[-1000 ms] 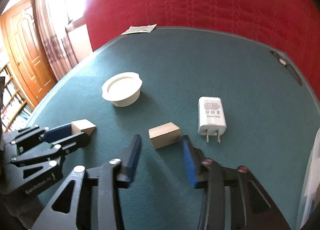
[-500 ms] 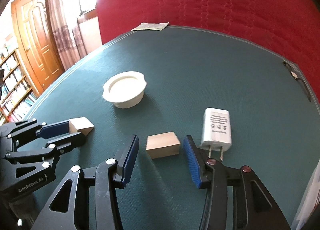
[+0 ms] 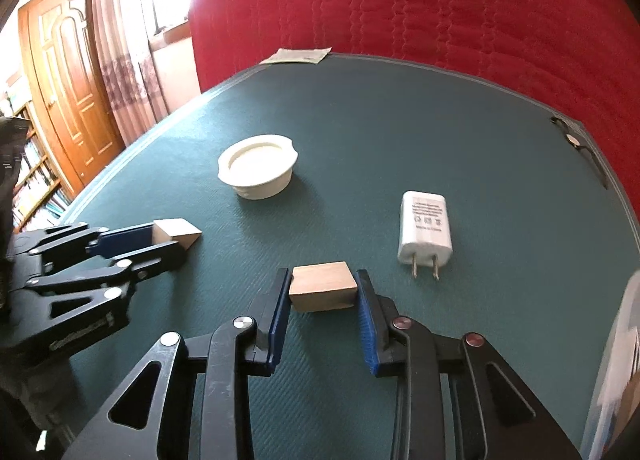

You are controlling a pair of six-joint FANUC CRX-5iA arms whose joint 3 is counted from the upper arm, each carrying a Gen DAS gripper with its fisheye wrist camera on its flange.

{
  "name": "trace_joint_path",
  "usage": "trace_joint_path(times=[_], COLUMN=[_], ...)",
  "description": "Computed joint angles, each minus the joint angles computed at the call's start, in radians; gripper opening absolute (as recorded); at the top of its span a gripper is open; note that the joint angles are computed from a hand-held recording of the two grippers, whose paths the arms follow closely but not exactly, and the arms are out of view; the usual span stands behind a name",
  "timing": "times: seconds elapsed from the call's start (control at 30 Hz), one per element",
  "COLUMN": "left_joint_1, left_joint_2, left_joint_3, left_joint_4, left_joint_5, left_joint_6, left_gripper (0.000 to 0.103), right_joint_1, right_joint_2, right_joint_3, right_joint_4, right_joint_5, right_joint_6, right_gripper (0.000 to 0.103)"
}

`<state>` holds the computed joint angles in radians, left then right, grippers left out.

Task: Organize rigid objects
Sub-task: 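Grasp the small tan wooden block with the right gripper while the left gripper holds the cube, then carry the small tan block with the right gripper toward the bowl while the left holds the cube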

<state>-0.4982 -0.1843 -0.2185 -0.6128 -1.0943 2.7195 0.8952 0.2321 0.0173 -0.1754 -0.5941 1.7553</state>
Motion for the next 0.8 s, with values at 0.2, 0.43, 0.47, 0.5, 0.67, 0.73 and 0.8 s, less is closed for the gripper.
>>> trace_joint_path(times=[0.2,0.43,0.47,0.5,0.67,0.73,0.8], left_joint_1=[0.005,0.008,0.004,0.002,-0.004,-0.009,-0.015], left_joint_2=[-0.003,0.011,0.019,0.026,0.038,0.044,0.048], left_joint_3=[-0.004,0.006,0.013,0.019,0.029,0.035,0.040], left_joint_4=[0.001,0.006,-0.001,-0.005,-0.016,-0.023,-0.031], left_joint_5=[-0.001,0.004,-0.005,-0.010,-0.024,-0.034,-0.045], left_joint_6=[0.004,0.008,0.011,0.012,0.023,0.028,0.031], left_gripper=[0.034,0.047,0.047,0.047,0.041,0.038,0.032], right_joint_1=[-0.012,-0.026,-0.032,-0.037,-0.068,-0.080,-0.091], right_joint_2=[-0.065,-0.110,-0.115,-0.120,-0.144,-0.156,-0.165], right_joint_3=[-0.061,-0.107,-0.110,-0.112,-0.119,-0.127,-0.131], right_joint_4=[-0.026,-0.054,-0.063,-0.070,-0.109,-0.119,-0.125], right_joint_5=[0.015,0.018,0.016,0.015,0.008,0.014,0.013], right_joint_6=[0.008,0.024,0.028,0.031,0.048,0.056,0.052], right_gripper=[0.032,0.032,0.032,0.032,0.032,0.032,0.032])
